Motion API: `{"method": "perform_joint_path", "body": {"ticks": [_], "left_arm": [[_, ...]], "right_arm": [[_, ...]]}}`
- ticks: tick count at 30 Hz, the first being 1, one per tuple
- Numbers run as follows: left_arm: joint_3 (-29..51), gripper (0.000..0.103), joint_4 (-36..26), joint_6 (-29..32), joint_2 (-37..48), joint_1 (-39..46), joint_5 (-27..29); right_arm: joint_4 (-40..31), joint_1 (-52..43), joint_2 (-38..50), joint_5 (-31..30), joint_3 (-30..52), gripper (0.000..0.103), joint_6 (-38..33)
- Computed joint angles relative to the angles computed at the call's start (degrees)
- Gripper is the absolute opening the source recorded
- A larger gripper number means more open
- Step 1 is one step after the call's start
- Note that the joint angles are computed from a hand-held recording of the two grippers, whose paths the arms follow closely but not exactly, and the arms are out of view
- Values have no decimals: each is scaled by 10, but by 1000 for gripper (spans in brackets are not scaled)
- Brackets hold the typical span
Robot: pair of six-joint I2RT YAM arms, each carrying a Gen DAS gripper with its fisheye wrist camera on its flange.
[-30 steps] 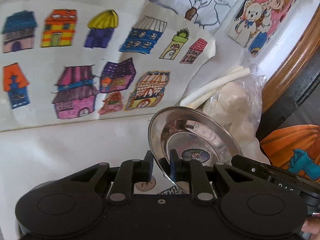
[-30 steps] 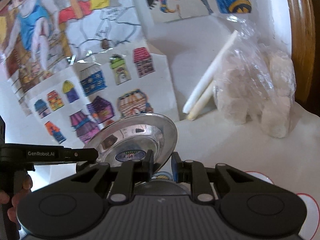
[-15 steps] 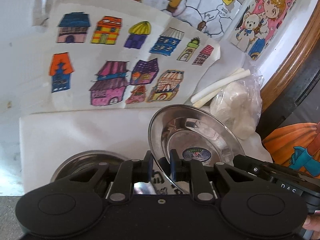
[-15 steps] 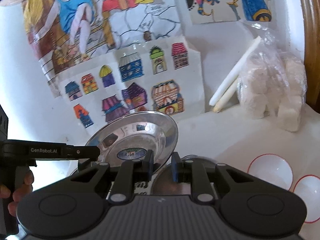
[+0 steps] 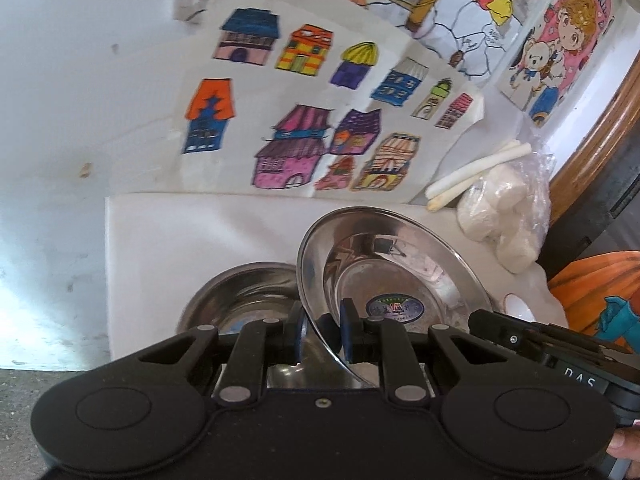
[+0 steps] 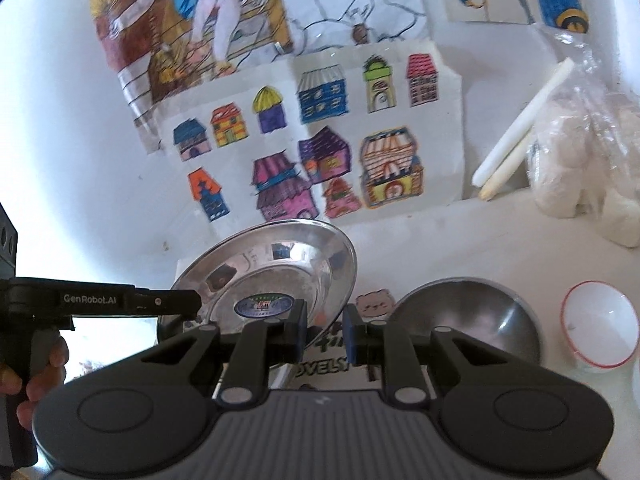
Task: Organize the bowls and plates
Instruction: 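Lift the small steel plate with both grippers and carry it toward the plate stack, then lower the small plate onto the stack and open both grippers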
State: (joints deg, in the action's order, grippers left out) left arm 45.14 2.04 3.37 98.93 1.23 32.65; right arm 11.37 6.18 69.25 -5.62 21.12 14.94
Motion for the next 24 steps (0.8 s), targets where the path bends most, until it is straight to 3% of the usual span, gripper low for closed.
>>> {"method": "perform_joint_path", "body": {"ticks": [12, 24], "left_arm": [[-30, 20, 33, 31, 9, 40, -31], [-29, 23, 25, 68, 25, 37, -64]], "right_arm": [[76, 73, 88, 26, -3, 22, 23], [53, 90, 116, 33, 21, 22, 15]]}}
